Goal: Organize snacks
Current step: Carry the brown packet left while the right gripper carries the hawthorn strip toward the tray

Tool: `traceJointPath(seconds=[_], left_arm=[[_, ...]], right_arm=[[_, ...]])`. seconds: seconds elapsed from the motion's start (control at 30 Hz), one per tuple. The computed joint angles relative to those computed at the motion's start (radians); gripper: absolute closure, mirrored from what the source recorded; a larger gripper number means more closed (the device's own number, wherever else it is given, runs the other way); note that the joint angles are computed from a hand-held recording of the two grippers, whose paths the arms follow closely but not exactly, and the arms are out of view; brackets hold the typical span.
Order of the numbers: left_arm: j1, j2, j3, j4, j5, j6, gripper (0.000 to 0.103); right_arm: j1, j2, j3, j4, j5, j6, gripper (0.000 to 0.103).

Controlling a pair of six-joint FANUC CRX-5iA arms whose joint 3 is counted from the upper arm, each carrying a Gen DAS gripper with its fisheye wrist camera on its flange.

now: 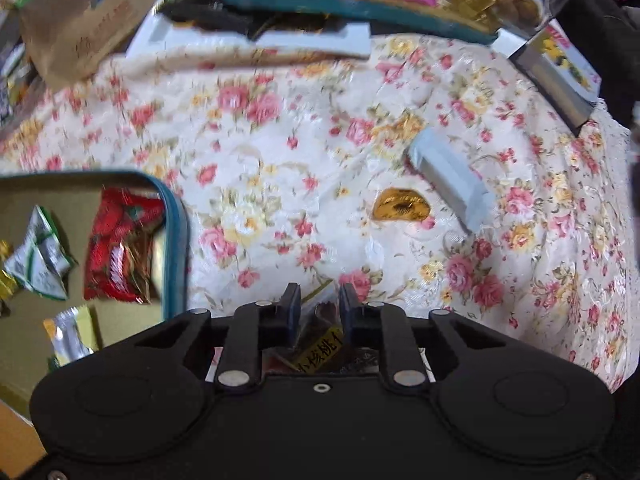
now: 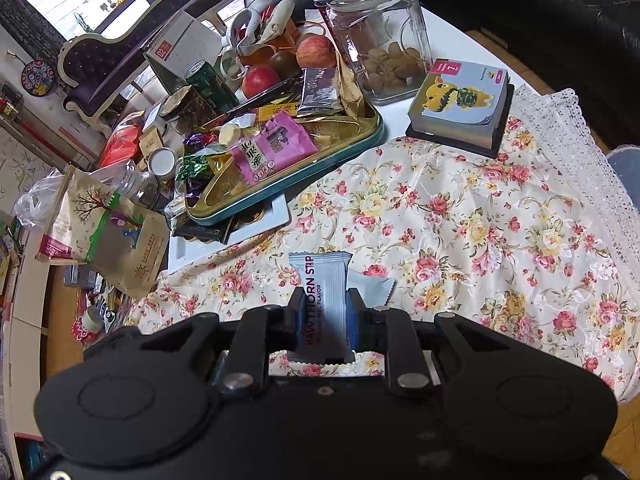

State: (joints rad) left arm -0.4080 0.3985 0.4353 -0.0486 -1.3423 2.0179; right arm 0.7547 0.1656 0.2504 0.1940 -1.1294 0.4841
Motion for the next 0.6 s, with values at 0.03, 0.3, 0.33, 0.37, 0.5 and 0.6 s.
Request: traceJointPath(seconds=[0.03, 0.3, 0.33, 0.37, 0.5, 0.6], left_arm=[[-0.010, -0.009, 0.003, -0.028, 0.004, 0.005, 0.068], [0.012, -0.053, -0.061, 0.036, -0.002, 0.139, 0.047], [0.017, -0.051, -0.066, 0.052, -0.005, 0.150, 0.047], [0.019, -0.043, -0.068, 0.062, -0.008, 0.161, 0.047], [0.012, -0.021, -0.051, 0.057, -0.022, 0.192, 0.047], [0.003, 0.000, -0.022, 0.028, -0.033, 0.220, 0.047]], right_arm=[[0.000, 0.001, 0.000, 0.000, -0.001, 0.002, 0.081], [0.002, 0.003, 0.004, 0.002, 0.003, 0.007, 0.081], [0.004, 0.003, 0.004, 0.002, 0.003, 0.010, 0.081], [0.004, 0.004, 0.005, 0.001, 0.002, 0.012, 0.081], [0.006, 0.009, 0.009, -0.001, -0.003, 0.016, 0.081], [0.005, 0.010, 0.010, -0.002, -0.004, 0.014, 0.081]])
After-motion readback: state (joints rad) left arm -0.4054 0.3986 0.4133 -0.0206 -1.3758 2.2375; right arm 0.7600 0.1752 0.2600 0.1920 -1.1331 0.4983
